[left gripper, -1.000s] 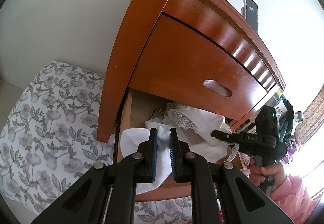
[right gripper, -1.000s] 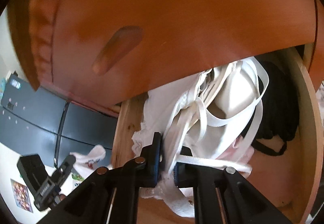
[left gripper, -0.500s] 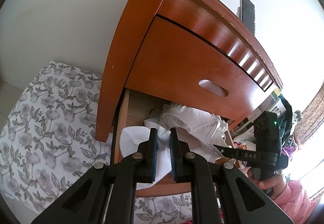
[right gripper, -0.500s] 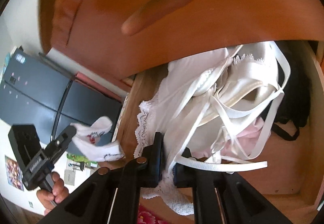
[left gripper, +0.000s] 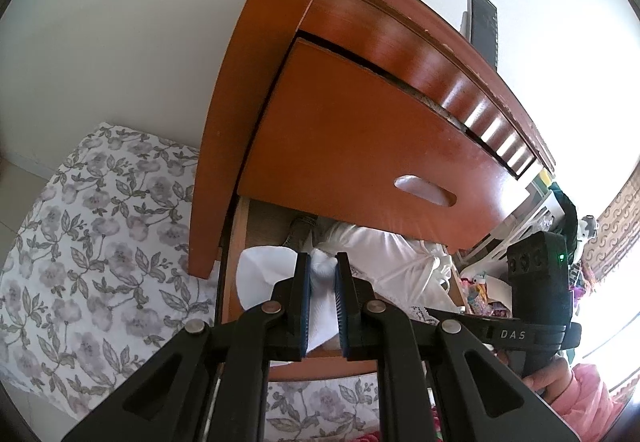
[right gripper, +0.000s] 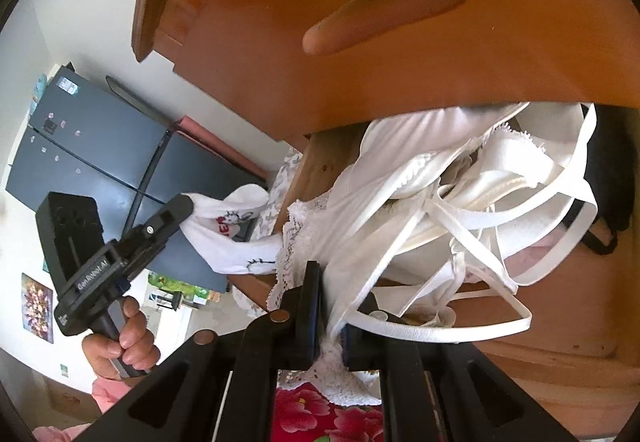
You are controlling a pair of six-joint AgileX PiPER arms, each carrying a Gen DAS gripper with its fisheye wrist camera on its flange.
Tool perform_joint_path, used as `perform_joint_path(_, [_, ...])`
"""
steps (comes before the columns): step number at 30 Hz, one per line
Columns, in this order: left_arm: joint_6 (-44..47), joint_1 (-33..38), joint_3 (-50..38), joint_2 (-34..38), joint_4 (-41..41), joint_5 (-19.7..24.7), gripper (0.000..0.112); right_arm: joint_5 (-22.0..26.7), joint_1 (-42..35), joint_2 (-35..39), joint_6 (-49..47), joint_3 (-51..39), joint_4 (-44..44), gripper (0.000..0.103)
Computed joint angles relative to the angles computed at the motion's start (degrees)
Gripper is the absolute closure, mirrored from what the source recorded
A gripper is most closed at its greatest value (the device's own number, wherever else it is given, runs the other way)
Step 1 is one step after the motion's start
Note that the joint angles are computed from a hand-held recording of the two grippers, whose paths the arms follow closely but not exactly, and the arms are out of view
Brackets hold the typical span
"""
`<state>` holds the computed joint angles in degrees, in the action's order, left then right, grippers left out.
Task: Take underwear out of drawer
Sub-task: 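Lift the bra out with the right gripper while the left gripper carries the sock toward the bed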
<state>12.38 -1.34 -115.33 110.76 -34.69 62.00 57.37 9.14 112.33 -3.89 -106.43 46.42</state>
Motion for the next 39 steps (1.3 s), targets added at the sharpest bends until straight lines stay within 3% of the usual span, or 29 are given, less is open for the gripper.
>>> perform_joint_path(9, [-1.00,-1.24,-3.98,2.11,1.62,1.87,0.101,-0.89,-0.79,-2.16,-3.19,4.07,2.75,0.094])
perform_joint_path(16, [-4.89,-3.27,-17.02,9.22,3.55,6.83,0.101,-0.11,-2.39,-4.51,-7.81,6.33,6.89,0.094])
perform_joint_path(27, [-4.97,-3.75,-13.14,6.40,3.70,4.67,0.101,-1.12,-9.06,-11.85,-17.45,13.75,17.18,0.094])
perform_joint_path(39, [-6.05,-4.76,-12.16,1.36,5.37,3.91,0.101,0.35,-14.64,-16.11,-15.26,9.24,17.55,0.094])
